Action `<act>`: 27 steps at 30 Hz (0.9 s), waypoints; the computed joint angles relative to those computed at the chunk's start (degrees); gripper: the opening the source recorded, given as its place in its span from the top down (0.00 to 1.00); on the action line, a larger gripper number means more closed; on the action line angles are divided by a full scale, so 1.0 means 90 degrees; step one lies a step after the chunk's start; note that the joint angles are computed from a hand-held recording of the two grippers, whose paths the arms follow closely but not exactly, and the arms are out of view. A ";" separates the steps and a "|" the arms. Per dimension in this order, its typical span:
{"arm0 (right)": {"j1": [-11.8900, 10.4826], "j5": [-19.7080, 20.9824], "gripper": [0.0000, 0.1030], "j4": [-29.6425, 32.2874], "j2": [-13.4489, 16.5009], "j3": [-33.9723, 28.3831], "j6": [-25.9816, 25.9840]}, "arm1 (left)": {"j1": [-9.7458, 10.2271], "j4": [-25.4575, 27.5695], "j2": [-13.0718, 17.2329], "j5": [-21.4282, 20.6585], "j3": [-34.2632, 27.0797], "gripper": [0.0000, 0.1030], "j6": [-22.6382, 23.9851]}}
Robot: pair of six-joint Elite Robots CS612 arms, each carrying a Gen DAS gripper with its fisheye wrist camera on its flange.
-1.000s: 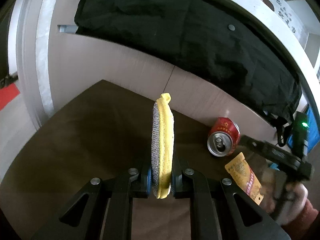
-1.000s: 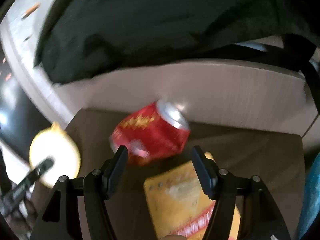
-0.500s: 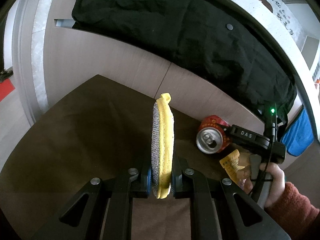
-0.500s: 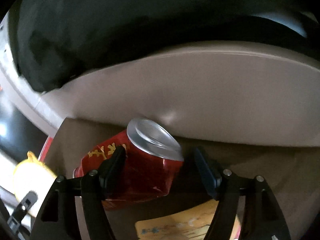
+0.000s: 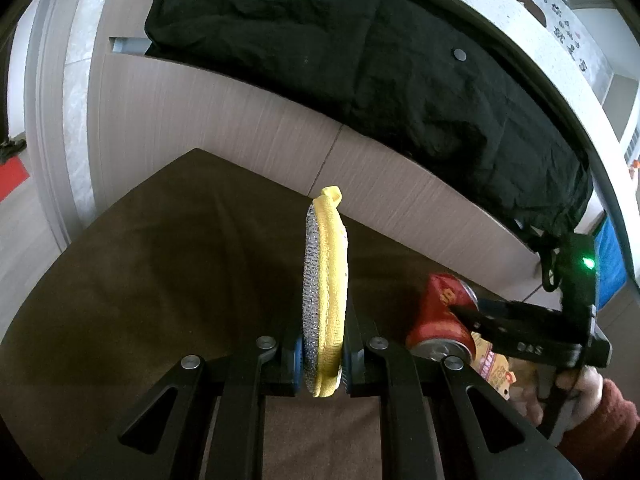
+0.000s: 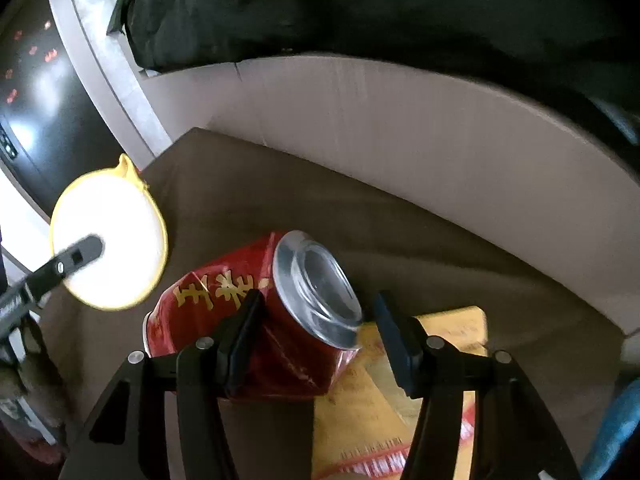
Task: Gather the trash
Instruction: 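Grasp the crushed red can with the right tool while the left tool holds the sponge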
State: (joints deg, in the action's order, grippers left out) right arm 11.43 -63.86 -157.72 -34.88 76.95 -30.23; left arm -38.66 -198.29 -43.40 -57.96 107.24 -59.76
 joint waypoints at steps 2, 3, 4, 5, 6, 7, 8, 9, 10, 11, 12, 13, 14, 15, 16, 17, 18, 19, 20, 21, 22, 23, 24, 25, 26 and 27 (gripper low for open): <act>-0.0028 -0.0026 0.37 -0.0380 -0.0113 0.0236 0.0091 | -0.0001 -0.0008 0.0002 0.0032 0.0012 0.86 -0.0031; -0.0036 -0.0005 0.35 -0.0514 -0.0155 0.0330 0.0126 | 0.0001 -0.0016 0.0003 0.0035 0.0018 0.86 -0.0047; -0.0038 0.0035 0.34 -0.0660 -0.0201 0.0430 0.0165 | 0.0004 -0.0017 0.0005 0.0032 0.0022 0.86 -0.0063; -0.0057 0.0092 0.33 -0.0779 -0.0264 0.0553 0.0183 | 0.0009 -0.0024 0.0007 0.0025 0.0025 0.86 -0.0072; -0.0066 0.0109 0.33 -0.0867 -0.0317 0.0659 0.0278 | 0.0016 -0.0030 0.0006 0.0014 0.0028 0.86 -0.0074; -0.0078 0.0152 0.32 -0.0945 -0.0347 0.0742 0.0496 | 0.0019 -0.0039 0.0006 0.0008 0.0030 0.86 -0.0077; -0.0097 0.0242 0.32 -0.0947 -0.0355 0.0778 0.0713 | 0.0016 -0.0047 0.0008 0.0012 0.0032 0.86 -0.0079; -0.0131 0.0434 0.32 -0.0897 -0.0343 0.0791 0.1056 | 0.0016 -0.0055 0.0008 0.0017 0.0035 0.86 -0.0075; -0.0158 0.0647 0.32 -0.0837 -0.0300 0.0762 0.1427 | 0.0013 -0.0068 0.0013 0.0035 0.0035 0.86 -0.0074; -0.0172 0.0793 0.31 -0.0833 -0.0247 0.0724 0.1730 | 0.0010 -0.0077 0.0014 0.0045 0.0037 0.86 -0.0080; -0.0196 0.0903 0.31 -0.0872 -0.0208 0.0701 0.2014 | 0.0006 -0.0088 0.0017 0.0065 0.0041 0.86 -0.0087; -0.0187 0.0889 0.31 -0.0926 -0.0143 0.0632 0.2292 | 0.0003 -0.0092 0.0017 0.0088 0.0048 0.86 -0.0103; -0.0149 0.0719 0.31 -0.0945 -0.0075 0.0538 0.2553 | 0.0005 -0.0102 0.0017 0.0105 0.0058 0.86 -0.0125; -0.0118 0.0612 0.31 -0.0932 -0.0028 0.0468 0.2697 | 0.0006 -0.0118 0.0018 0.0121 0.0070 0.86 -0.0154; -0.0084 0.0563 0.31 -0.0908 0.0012 0.0410 0.2809 | 0.0008 -0.0137 0.0017 0.0141 0.0084 0.86 -0.0185; -0.0071 0.0587 0.30 -0.0835 0.0058 0.0342 0.2892 | 0.0012 -0.0150 0.0015 0.0158 0.0096 0.86 -0.0211; -0.0061 0.0659 0.30 -0.0831 0.0098 0.0297 0.2963 | 0.0014 -0.0161 0.0012 0.0180 0.0111 0.86 -0.0250; -0.0041 0.0651 0.29 -0.0941 0.0114 0.0292 0.2991 | 0.0017 -0.0160 0.0009 0.0190 0.0123 0.86 -0.0283; 0.0000 0.0591 0.29 -0.0961 0.0134 0.0251 0.2913 | 0.0019 -0.0150 0.0006 0.0195 0.0128 0.86 -0.0305; 0.0029 0.0566 0.29 -0.0939 0.0152 0.0213 0.2818 | 0.0023 -0.0130 0.0006 0.0190 0.0128 0.86 -0.0320; 0.0072 0.0531 0.30 -0.0927 0.0192 0.0146 0.2739 | 0.0026 -0.0111 0.0006 0.0179 0.0124 0.86 -0.0321; 0.0122 0.0416 0.29 -0.0927 0.0219 0.0090 0.2597 | 0.0028 -0.0088 0.0010 0.0160 0.0114 0.86 -0.0308; 0.0158 0.0306 0.29 -0.0930 0.0245 0.0034 0.2516 | 0.0033 -0.0073 0.0011 0.0147 0.0104 0.86 -0.0287; 0.0197 0.0189 0.29 -0.0930 0.0265 -0.0014 0.2416 | 0.0033 -0.0059 0.0007 0.0143 0.0099 0.86 -0.0271; 0.0223 0.0148 0.29 -0.0933 0.0286 -0.0054 0.2365 | 0.0030 -0.0046 0.0008 0.0147 0.0093 0.86 -0.0257; 0.0239 0.0136 0.30 -0.0930 0.0310 -0.0095 0.2287 | 0.0032 -0.0046 0.0009 0.0145 0.0095 0.86 -0.0249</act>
